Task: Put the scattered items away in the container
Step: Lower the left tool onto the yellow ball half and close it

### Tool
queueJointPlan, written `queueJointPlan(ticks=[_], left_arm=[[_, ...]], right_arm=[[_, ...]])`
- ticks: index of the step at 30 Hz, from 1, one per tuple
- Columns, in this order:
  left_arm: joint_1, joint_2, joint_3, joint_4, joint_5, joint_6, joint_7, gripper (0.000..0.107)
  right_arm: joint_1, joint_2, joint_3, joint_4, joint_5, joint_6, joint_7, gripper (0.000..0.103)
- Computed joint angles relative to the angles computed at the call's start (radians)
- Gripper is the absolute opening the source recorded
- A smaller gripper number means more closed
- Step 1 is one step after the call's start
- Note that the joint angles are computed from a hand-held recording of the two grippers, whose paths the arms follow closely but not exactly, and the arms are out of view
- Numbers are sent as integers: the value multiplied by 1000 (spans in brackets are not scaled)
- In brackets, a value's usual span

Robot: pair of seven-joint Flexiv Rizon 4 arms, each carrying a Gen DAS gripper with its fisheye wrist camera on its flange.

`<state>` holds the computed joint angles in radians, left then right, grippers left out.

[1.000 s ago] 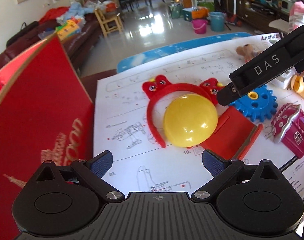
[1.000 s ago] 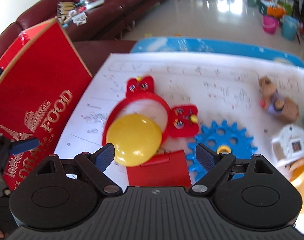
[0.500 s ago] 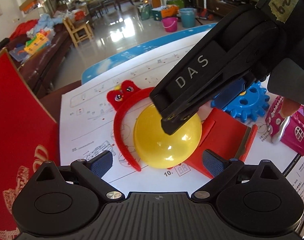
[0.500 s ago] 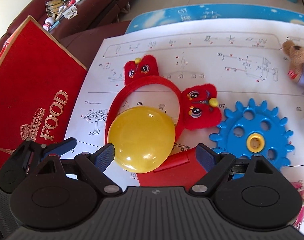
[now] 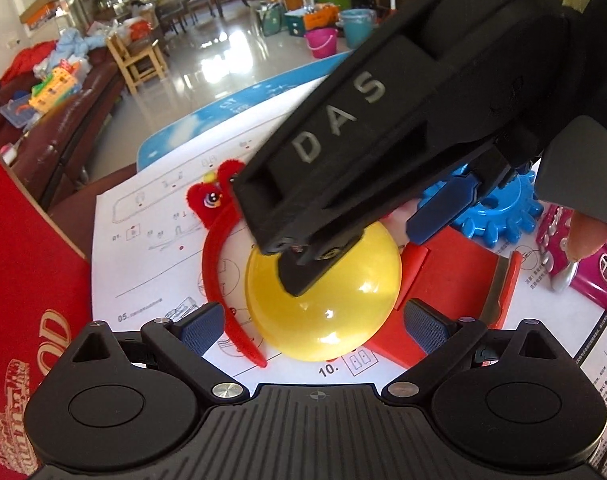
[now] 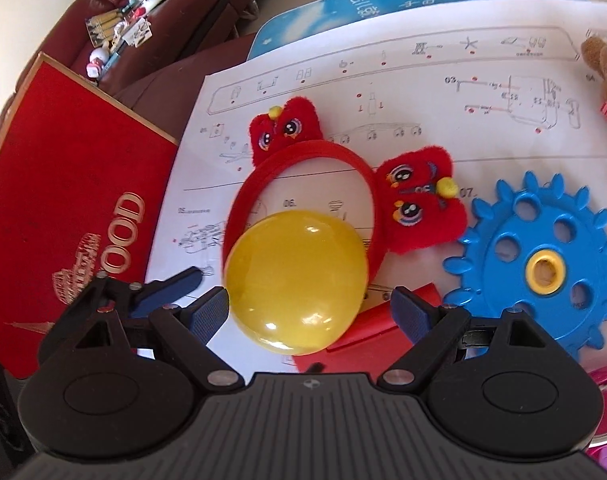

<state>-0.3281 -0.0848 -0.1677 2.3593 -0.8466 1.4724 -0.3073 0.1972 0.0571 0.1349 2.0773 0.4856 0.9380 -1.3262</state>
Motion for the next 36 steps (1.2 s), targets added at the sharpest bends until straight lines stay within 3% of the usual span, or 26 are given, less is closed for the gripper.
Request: queueJointPlan(ticks=[14, 23, 31, 36], left_arm=[[36, -57, -40, -46, -38, -6, 58, 103], [46, -59, -38, -48, -10, -9, 31, 103], [56, -22, 0, -42, 29, -93, -27, 103], [20, 50, 21, -6, -146, -173, 102, 102]], right_arm=[[7, -9, 8, -3, 63, 27, 5, 79], [15, 25, 6, 10, 99, 33, 10, 79], [36, 89, -3, 21, 145, 31, -6, 82], [71, 135, -38, 6, 296, -19, -72, 76]])
